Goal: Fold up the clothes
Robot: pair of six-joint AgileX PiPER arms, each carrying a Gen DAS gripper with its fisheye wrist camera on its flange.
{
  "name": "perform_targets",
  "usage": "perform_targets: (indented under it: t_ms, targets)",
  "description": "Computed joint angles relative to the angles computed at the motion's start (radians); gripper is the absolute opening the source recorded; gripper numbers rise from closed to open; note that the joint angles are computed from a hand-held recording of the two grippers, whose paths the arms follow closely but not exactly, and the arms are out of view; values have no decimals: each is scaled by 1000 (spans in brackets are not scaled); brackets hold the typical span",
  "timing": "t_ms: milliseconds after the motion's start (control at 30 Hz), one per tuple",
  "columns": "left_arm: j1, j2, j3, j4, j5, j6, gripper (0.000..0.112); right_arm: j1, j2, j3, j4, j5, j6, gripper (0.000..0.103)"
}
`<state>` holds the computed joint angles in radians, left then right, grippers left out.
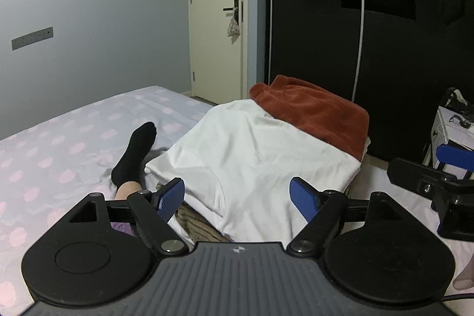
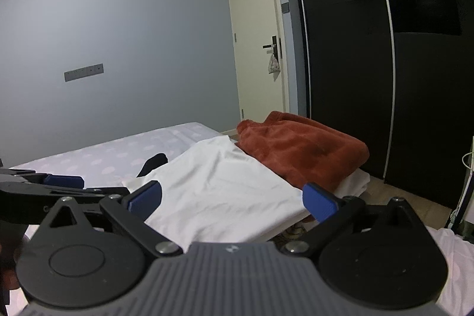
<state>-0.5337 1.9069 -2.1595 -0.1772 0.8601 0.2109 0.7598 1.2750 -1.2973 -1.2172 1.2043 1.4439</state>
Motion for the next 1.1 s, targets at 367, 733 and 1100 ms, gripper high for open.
perform_targets:
  t_ms: [367, 733, 1100]
  targets:
    - [-44, 28, -34, 102, 94, -58, 78, -76, -4, 28, 92, -99, -56, 102]
    - [-71, 23, -4, 167, 75, -71, 78, -96, 7, 38, 122, -131, -80, 102]
    - [-80, 23, -2, 201, 72, -90, 78, -96, 11, 37, 126, -137, -85, 102]
